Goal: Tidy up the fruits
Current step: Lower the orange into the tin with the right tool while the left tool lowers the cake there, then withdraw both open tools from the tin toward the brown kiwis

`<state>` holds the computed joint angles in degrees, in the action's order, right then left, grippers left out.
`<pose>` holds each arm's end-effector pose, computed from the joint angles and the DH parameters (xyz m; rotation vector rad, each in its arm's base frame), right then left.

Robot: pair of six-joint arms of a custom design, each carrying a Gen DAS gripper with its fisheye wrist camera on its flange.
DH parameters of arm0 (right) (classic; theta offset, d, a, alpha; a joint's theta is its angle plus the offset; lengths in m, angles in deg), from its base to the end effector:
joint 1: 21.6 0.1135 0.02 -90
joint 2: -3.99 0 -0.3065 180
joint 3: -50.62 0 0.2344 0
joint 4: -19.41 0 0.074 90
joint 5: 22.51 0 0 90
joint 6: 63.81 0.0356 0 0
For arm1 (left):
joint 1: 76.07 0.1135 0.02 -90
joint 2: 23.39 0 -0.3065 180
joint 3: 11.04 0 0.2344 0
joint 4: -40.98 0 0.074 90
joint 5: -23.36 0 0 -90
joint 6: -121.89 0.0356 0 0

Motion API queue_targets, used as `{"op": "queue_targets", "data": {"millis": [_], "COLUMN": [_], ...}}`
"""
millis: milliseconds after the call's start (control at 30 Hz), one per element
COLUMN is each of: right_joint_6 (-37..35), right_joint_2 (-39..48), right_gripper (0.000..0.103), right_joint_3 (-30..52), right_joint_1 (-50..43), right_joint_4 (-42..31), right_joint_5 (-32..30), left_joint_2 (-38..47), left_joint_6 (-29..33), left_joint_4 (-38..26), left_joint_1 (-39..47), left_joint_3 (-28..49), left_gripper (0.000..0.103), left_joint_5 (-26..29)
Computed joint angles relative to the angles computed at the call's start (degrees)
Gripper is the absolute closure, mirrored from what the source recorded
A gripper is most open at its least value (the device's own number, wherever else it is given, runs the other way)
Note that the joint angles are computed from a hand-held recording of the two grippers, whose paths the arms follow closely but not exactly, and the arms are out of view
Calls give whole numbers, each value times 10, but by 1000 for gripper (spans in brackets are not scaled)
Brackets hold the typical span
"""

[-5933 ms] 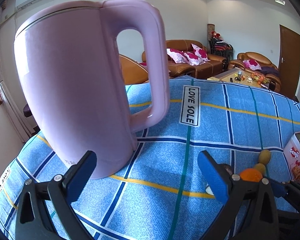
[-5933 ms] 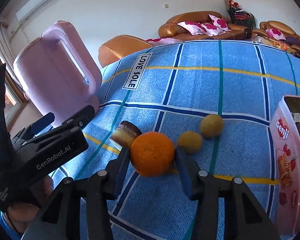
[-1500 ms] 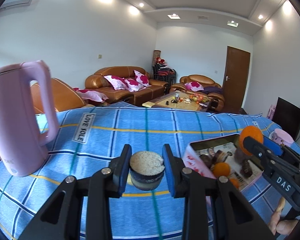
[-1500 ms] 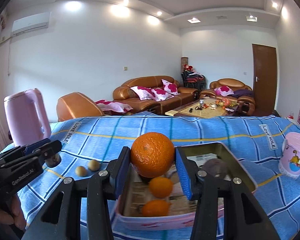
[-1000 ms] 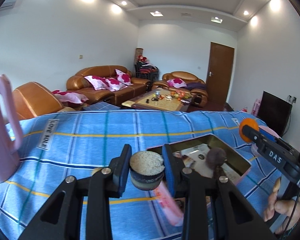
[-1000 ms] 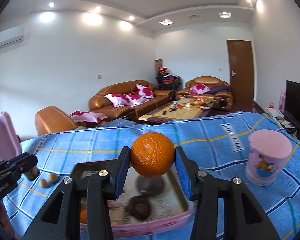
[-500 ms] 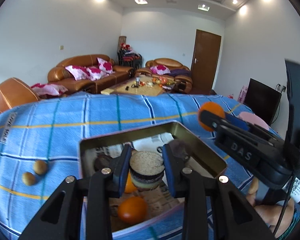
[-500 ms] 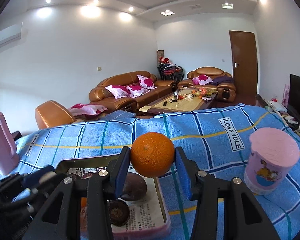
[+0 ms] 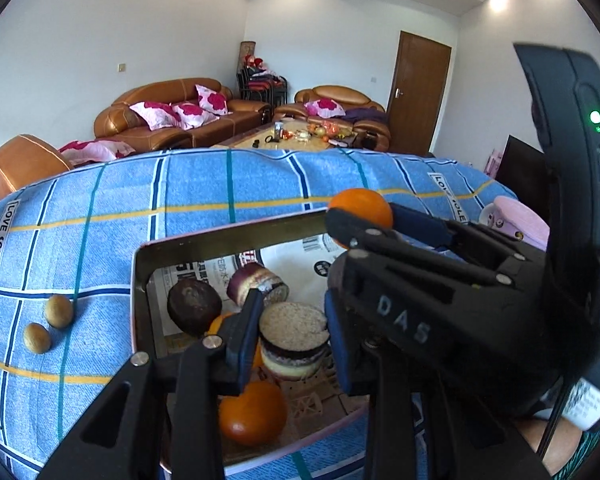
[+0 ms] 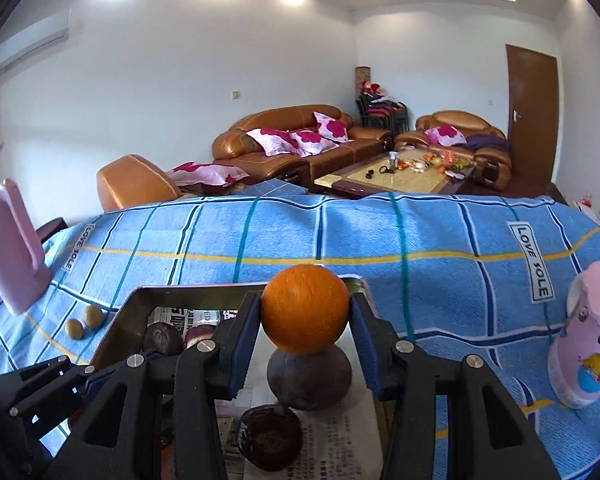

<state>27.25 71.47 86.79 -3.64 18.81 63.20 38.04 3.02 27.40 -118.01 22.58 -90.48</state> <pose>0.1855 0.0629 0.2169 -0.3581 2.1082 0.2751 0.1291 -0.0967 0.2029 0.0423 2.2272 -0.1987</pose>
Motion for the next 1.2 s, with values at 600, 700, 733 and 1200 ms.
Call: {"op": "queue_targets", "data": {"millis": [600,700,733,1200], "right_joint_6": [19,24,26,55], "right_joint_2": [34,17,7,-162], "right_gripper": [54,54,54,22], "right_joint_3": [6,-4,-8,-122], "right_joint_1": [-62,-48,-47,17], "right_joint_4": [-4,2,5,163], "right_joint_5": [-176,-152,-148,52], "left_joint_2": [15,5,-3,-125], "left_joint_6": [-11,-25,-31,-32], "left_joint_4": [-14,-22,-27,-84], "left_joint_1": [17,2,-6,-55], "left_joint_3": [11,9,8,-7], "left_gripper": [64,43,32,0], "left_joint_5": [6,-24,-38,-247]}}
